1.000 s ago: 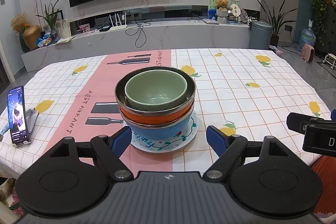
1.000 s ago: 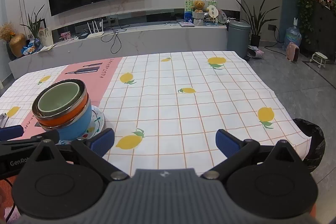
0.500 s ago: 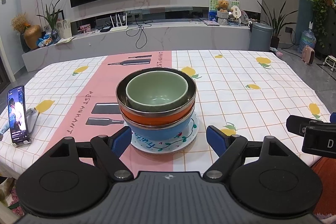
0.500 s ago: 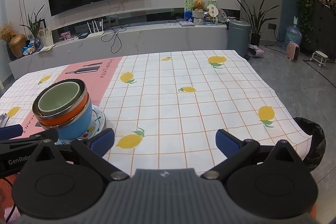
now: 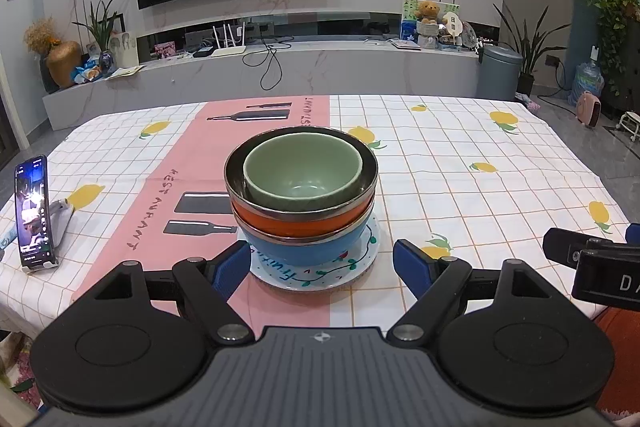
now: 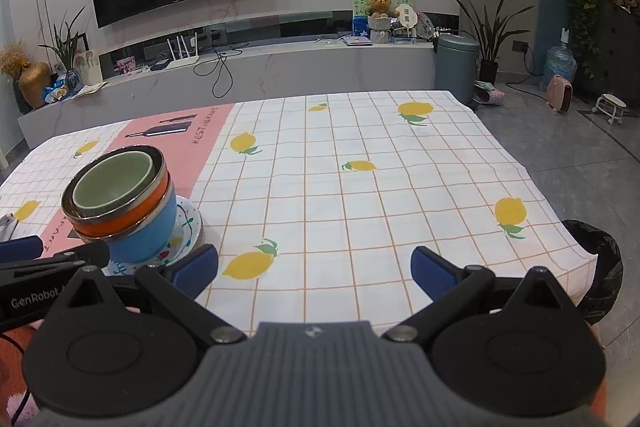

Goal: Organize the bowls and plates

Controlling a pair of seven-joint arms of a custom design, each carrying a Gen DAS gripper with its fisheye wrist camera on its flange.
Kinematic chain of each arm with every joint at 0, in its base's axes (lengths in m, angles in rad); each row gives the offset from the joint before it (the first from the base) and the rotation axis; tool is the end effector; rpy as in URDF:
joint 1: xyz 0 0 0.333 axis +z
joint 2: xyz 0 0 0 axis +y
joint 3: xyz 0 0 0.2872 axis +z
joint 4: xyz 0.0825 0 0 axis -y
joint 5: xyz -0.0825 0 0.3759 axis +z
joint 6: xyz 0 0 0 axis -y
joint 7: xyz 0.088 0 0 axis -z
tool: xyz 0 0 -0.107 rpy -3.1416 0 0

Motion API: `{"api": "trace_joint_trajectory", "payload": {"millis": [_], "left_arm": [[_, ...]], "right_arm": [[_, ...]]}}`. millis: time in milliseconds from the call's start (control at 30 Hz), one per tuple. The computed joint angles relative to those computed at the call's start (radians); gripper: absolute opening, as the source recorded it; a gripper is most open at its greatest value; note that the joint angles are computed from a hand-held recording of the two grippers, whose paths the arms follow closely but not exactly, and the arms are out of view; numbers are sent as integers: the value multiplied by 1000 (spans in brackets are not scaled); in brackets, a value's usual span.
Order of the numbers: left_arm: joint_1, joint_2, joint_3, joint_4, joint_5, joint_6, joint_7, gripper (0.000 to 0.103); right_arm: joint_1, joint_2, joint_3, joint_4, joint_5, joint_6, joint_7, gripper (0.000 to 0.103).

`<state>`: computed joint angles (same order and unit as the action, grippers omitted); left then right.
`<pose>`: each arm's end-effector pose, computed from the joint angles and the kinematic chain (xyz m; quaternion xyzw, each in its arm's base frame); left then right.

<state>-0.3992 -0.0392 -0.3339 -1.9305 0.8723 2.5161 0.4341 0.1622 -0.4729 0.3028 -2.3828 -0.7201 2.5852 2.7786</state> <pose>0.4303 -0.3999 0.5435 -0.5794 0.6845 -0.3244 0.3010 0.4031 0.2303 0.5341 -0.5597 0.7032 -0.3220 0.2974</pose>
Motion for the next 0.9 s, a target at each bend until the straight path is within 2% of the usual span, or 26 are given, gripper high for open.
{"api": "trace_joint_trajectory", "payload": {"millis": [900], "left_arm": [[1,-8,-3,-7,3,1,-12,95]], "right_arm": [[3,2,-4,3,5,-1,-7,100]]}}
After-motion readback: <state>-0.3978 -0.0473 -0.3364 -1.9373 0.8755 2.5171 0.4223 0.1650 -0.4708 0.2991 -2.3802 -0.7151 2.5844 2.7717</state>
